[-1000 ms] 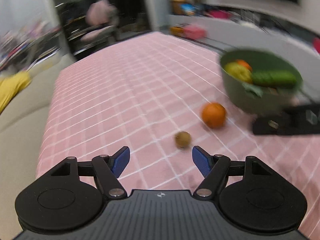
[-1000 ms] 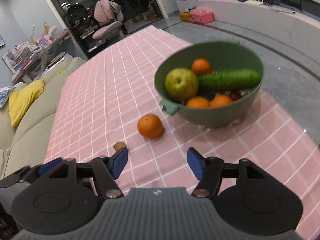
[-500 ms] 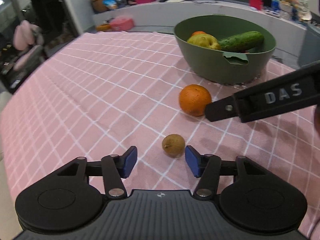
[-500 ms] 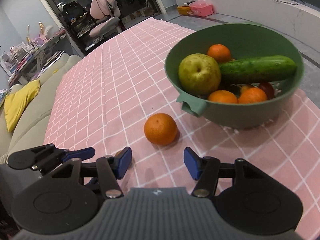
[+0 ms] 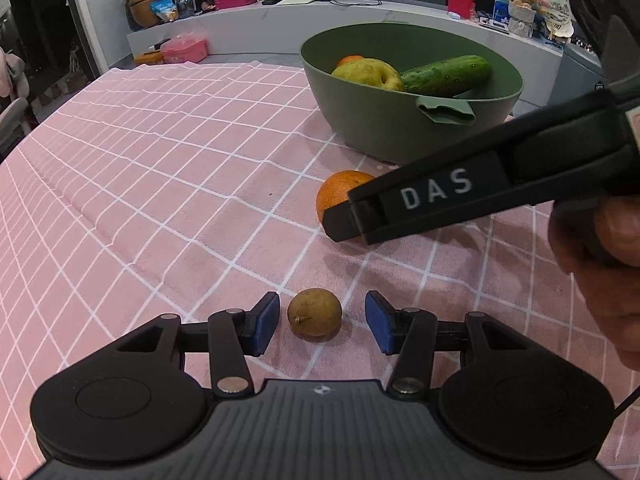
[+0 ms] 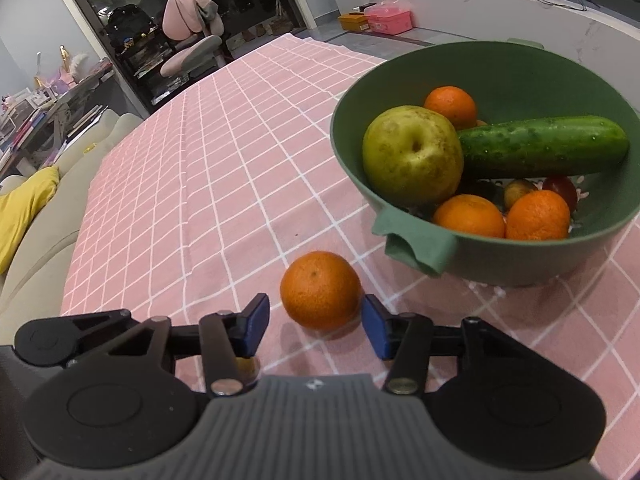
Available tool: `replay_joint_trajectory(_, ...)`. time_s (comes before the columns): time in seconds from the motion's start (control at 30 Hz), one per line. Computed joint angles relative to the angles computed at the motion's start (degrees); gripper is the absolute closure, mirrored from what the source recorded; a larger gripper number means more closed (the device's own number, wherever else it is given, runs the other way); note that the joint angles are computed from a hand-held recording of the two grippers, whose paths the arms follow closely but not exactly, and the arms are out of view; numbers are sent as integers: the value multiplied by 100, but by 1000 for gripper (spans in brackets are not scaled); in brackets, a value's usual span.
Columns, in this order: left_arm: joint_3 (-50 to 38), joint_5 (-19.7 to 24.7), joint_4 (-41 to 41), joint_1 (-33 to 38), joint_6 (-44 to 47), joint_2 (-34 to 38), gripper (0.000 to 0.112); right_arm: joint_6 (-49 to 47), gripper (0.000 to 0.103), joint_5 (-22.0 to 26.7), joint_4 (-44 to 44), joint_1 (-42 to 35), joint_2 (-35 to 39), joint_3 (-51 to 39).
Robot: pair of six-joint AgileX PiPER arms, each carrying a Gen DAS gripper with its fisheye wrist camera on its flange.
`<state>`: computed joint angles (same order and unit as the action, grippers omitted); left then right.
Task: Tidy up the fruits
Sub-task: 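Grasp the last orange with the right tool while the left tool grasps the kiwi, then carry the orange and kiwi over the green colander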
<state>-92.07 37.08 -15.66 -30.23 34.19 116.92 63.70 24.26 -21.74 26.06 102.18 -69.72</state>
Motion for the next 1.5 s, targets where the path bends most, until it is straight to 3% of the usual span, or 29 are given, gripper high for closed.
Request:
replay_joint_trajectory(0.2,-185,101,-215,79,102,116,77,160,59,35,-199,-52,214,-212)
replay_joint_trajectory(0.83,-22,344,113,94,-393,-354,80,-457,61,-89,290,-7,-72,-76)
replay_joint_trajectory(1.23,-643,938,1524,-368,-1606,-991,80,-1324,61,326,946,-8,-853,-515)
replay_joint_trajectory(1.5,-2000,1690,2715,-1055,-2879,-739,80,-3372,61,919,2357,-527,-1330,-1245)
